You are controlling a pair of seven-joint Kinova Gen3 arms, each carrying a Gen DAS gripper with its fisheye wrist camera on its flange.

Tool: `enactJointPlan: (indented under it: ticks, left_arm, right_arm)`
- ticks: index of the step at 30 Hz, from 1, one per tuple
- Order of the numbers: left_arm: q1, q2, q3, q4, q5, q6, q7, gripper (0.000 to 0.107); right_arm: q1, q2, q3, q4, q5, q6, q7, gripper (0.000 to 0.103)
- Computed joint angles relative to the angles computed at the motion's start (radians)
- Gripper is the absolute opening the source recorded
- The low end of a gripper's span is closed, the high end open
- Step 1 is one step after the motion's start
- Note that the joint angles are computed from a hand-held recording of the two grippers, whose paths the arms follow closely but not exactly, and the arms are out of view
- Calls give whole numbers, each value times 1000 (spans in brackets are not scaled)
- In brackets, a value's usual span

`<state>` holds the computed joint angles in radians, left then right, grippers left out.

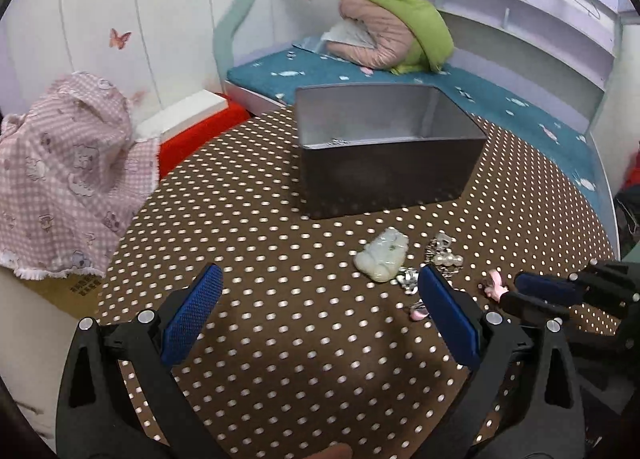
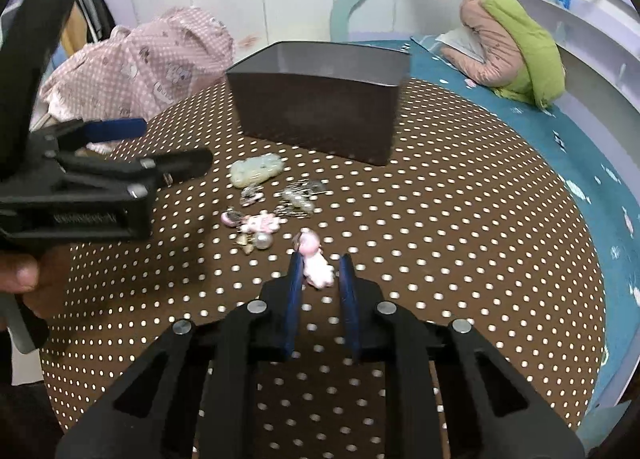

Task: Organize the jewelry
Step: 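Grasp the jade pendant with the left tool while the right tool grasps a white charm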

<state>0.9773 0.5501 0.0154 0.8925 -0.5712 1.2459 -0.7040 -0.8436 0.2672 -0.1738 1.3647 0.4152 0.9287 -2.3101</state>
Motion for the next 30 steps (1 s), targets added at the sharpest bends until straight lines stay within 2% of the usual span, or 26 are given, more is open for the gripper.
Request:
enactJointPlan:
  ticks: [7,11,13,15,19,21,22,24,25,27,28,30]
  left_arm:
    - [-31,63,-7,-82,44,28,-60,98]
    - [-58,86,-3,-112,75,28,-117,98]
    - [-71,108,2,-145,98,39,-163,97]
    - [-84,128,12,-170,125,46,-212,97]
    - [-120,93,14,-93,193,-49,-216,93]
    - [-120,85,13,-80,194,-69,-237,77]
    - [-125,82,17,-77,199,-74,-253,72]
    - [-130,80,27,-79,211,-84,-288,51]
    - [-128,80,28,-81,214,-86,-298,47]
    - [-124,81,31,-86,221,-87,-320,32]
    - [-119,80,30,-84,223,-89,-322,28]
    - [-122,61,30,-51,236,-109,-320,28]
  right_arm:
    - [38,-8,-10,12,-56,-50,60,22]
    - [31,25,-9,-35,-52,-30,125,24]
    - [20,55,-4,-80,-51,18,162,26]
    - [7,68,3,-110,-48,51,188,24]
    - [0,54,14,-87,-60,31,184,23]
    - [5,47,14,-76,-67,20,182,24]
    - [6,44,14,-73,-67,17,180,27]
    - [1,43,15,-69,-55,12,181,45]
    - [-1,45,13,-69,-48,9,191,53]
    - [12,56,-2,-79,-67,9,227,53]
    - [1,56,6,-75,-62,1,241,51]
    - [2,55,3,-76,-70,-4,248,38]
